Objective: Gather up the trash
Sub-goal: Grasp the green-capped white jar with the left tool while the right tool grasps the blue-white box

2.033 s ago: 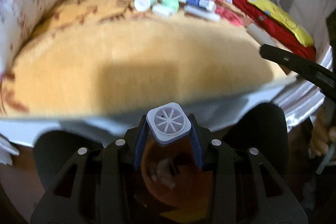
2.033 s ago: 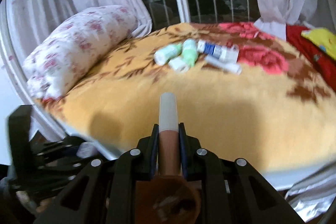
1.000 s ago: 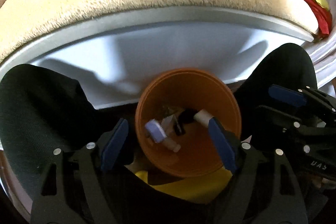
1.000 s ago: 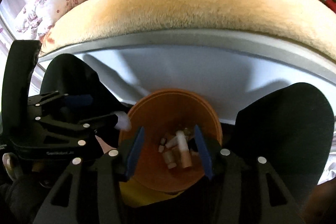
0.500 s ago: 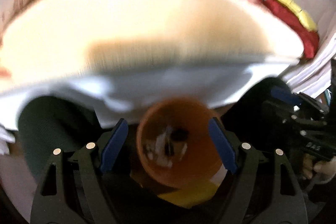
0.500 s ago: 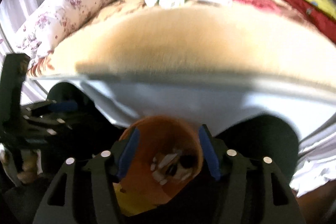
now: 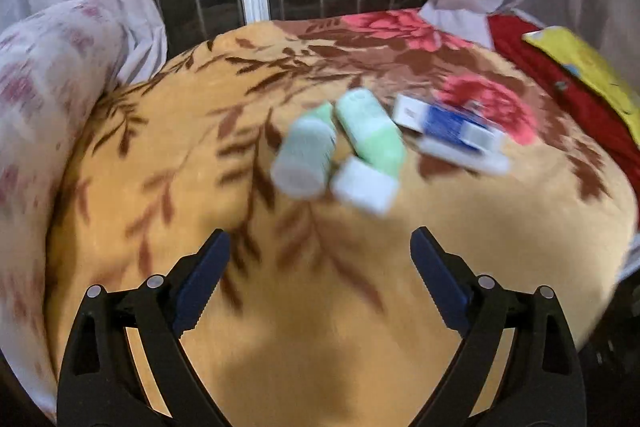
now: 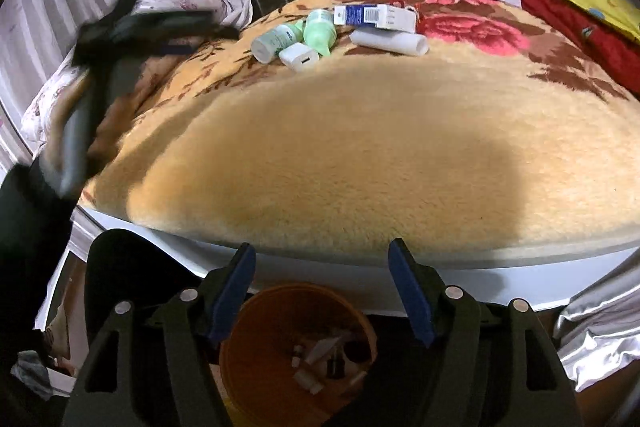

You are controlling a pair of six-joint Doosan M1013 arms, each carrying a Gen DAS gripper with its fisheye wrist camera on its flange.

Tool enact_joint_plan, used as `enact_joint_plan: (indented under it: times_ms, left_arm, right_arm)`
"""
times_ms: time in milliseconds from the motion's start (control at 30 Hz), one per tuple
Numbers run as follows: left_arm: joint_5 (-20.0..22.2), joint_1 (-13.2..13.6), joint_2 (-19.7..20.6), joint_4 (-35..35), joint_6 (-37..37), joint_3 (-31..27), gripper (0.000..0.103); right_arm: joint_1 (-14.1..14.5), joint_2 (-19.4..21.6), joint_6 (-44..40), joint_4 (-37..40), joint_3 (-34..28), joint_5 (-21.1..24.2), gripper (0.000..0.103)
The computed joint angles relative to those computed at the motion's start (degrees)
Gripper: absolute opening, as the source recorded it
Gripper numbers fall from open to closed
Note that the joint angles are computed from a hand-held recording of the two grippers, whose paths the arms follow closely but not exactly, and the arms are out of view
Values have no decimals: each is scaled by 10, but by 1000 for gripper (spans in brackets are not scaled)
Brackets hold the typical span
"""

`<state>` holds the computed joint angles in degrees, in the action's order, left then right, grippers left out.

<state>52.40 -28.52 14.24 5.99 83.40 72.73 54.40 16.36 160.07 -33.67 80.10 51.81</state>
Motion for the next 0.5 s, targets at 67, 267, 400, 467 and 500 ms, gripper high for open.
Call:
enact_joint_plan:
  times_ms: [67,267,400,467,500]
  left_arm:
    - [22,6,30,-12,3,-37,89]
    - [90,17,103,-28,9,-129,89]
    - [126,16,136,-10,14,-165,89]
    - [136,18,149,1,-1,-177,81]
    - [143,21,155,2,-8,-182,78]
  right_arm:
    - [-3,0,-1,5,0,1,70]
    - [-13,-6,15,26,15,-21,70]
    - [-19,-8,23,39,22,-34,71]
    - [-21,-9,24,42,24,-38,71]
    - [-22,-9,26,44,25,-40,71]
